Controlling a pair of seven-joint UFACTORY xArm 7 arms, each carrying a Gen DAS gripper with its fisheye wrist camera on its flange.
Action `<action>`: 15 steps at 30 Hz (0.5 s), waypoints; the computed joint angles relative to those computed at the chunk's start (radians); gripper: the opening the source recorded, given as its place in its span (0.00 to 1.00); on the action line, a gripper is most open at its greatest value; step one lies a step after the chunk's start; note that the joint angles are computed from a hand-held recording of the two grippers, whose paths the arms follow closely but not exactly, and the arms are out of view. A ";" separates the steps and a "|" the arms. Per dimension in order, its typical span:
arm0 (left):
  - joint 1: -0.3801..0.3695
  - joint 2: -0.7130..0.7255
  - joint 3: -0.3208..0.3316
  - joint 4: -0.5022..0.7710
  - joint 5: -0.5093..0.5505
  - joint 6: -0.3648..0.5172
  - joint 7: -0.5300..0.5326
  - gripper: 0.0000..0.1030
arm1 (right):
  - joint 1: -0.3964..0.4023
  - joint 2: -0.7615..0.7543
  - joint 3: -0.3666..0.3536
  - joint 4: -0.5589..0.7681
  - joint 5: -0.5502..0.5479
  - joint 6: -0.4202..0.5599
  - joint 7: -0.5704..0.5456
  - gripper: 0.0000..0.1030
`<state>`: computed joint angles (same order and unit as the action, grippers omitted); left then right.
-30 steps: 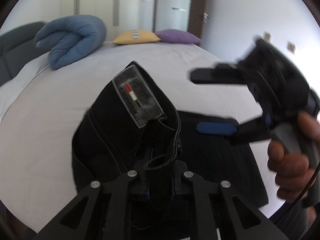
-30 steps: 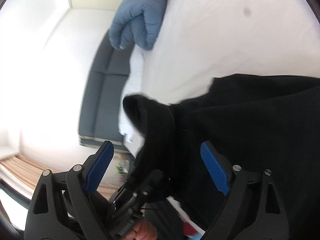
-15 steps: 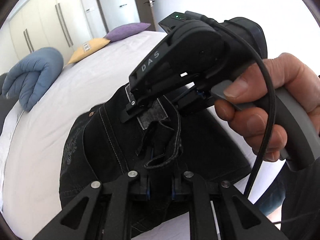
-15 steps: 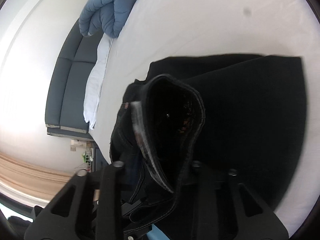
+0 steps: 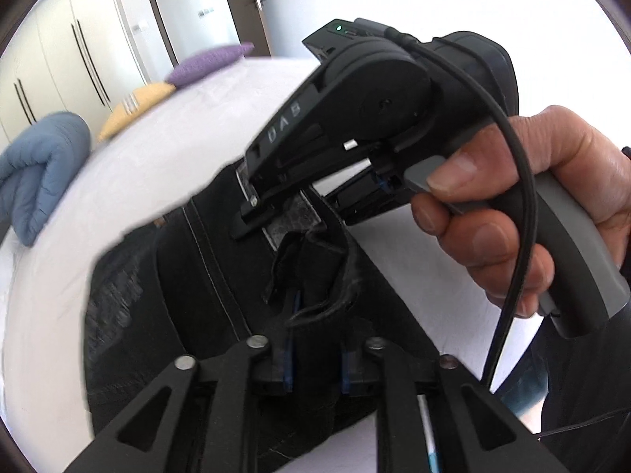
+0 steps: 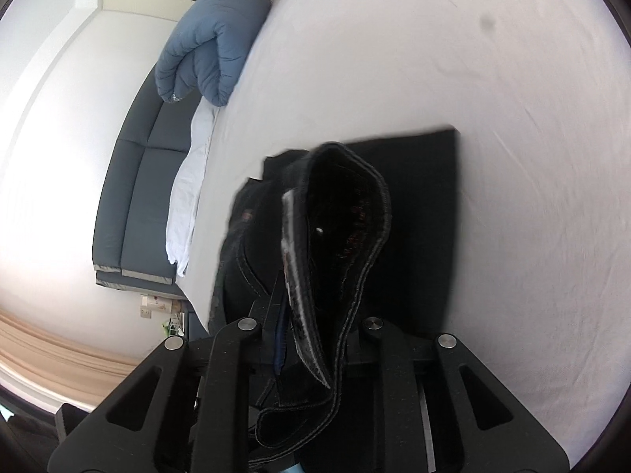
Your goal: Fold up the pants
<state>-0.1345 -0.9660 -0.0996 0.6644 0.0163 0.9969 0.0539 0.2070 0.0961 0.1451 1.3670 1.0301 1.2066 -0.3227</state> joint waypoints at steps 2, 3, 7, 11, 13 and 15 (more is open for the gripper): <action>-0.010 0.000 0.034 0.014 -0.026 0.019 0.009 0.41 | -0.006 0.002 -0.002 -0.040 0.046 -0.020 -0.005 0.19; -0.018 -0.003 0.063 0.033 -0.054 0.044 0.012 0.59 | -0.012 -0.001 -0.004 -0.059 0.082 -0.021 -0.025 0.21; 0.017 -0.066 0.157 0.084 -0.108 0.069 0.023 0.94 | -0.024 -0.036 -0.018 -0.096 0.104 -0.025 -0.004 0.32; 0.098 -0.016 0.226 0.132 -0.070 0.050 0.078 0.97 | -0.036 -0.146 -0.052 -0.182 0.087 -0.088 -0.001 0.41; 0.137 0.052 0.261 0.156 -0.068 0.039 0.089 0.96 | -0.042 -0.207 -0.071 -0.220 0.030 -0.126 0.057 0.44; 0.155 0.107 0.286 0.173 -0.087 0.037 0.106 0.93 | -0.035 -0.250 -0.101 -0.233 0.060 -0.079 0.019 0.44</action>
<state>0.0201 -0.8587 0.1866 0.8379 -0.0704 1.0339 0.1597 0.1715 -0.1539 0.0444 1.1342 1.0898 1.1280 -0.3037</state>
